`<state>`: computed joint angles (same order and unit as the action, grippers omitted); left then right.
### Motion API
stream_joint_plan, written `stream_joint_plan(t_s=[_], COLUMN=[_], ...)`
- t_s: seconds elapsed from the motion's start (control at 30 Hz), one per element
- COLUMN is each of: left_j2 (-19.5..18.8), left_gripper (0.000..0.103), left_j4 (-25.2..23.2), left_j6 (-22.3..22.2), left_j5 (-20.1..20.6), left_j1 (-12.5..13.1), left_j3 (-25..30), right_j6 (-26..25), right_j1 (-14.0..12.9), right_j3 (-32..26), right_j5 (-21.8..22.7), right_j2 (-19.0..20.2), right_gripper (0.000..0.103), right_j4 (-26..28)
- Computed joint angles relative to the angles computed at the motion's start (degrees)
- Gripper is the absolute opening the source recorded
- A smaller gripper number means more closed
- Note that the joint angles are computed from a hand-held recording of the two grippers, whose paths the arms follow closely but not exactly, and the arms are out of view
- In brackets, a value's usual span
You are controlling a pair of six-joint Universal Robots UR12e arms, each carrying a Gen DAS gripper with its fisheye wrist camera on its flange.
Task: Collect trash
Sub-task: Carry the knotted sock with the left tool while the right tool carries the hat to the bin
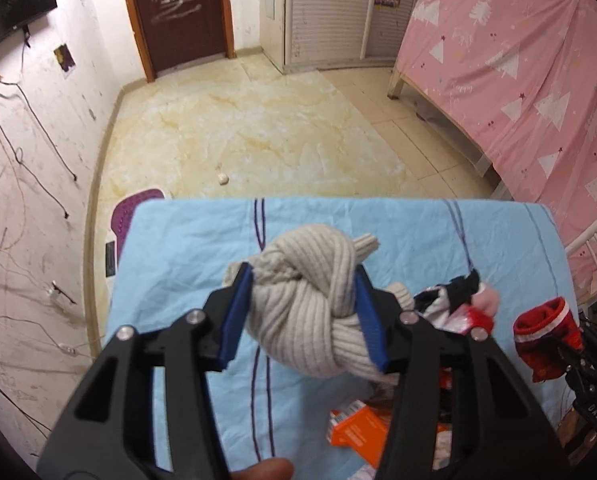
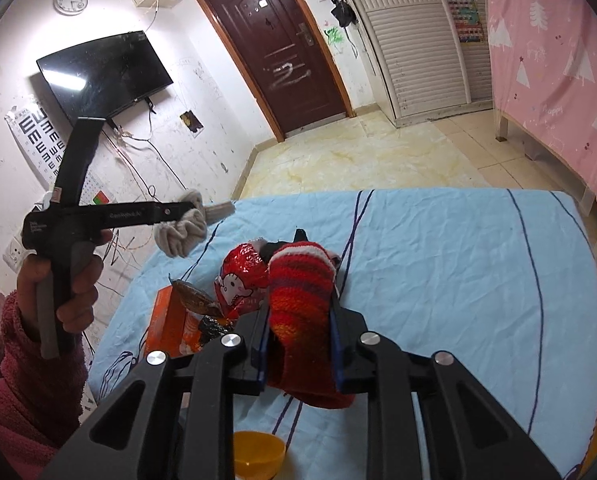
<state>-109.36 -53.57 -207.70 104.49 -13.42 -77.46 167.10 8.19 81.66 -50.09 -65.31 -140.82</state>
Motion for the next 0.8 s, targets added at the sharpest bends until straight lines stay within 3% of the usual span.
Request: stream_joint_plan(t_s=[0.3, 0.8], left_j2=[-0.57, -6.14], left_gripper=[0.048, 0.048], left_j4=[0.28, -1.56], left_j6=[2.44, 8.55], left_j5=[1.84, 0.53], left_j1=[-2.76, -8.37], left_j3=[3.23, 12.85], right_j6=[3.01, 10.79], right_j1=[-2.20, -8.67], right_j3=[2.76, 10.51], right_j5=[2.09, 2.53], right_j2=[-1.74, -6.24], right_gripper=[0.017, 0.017], right_j4=[-5.10, -17.78])
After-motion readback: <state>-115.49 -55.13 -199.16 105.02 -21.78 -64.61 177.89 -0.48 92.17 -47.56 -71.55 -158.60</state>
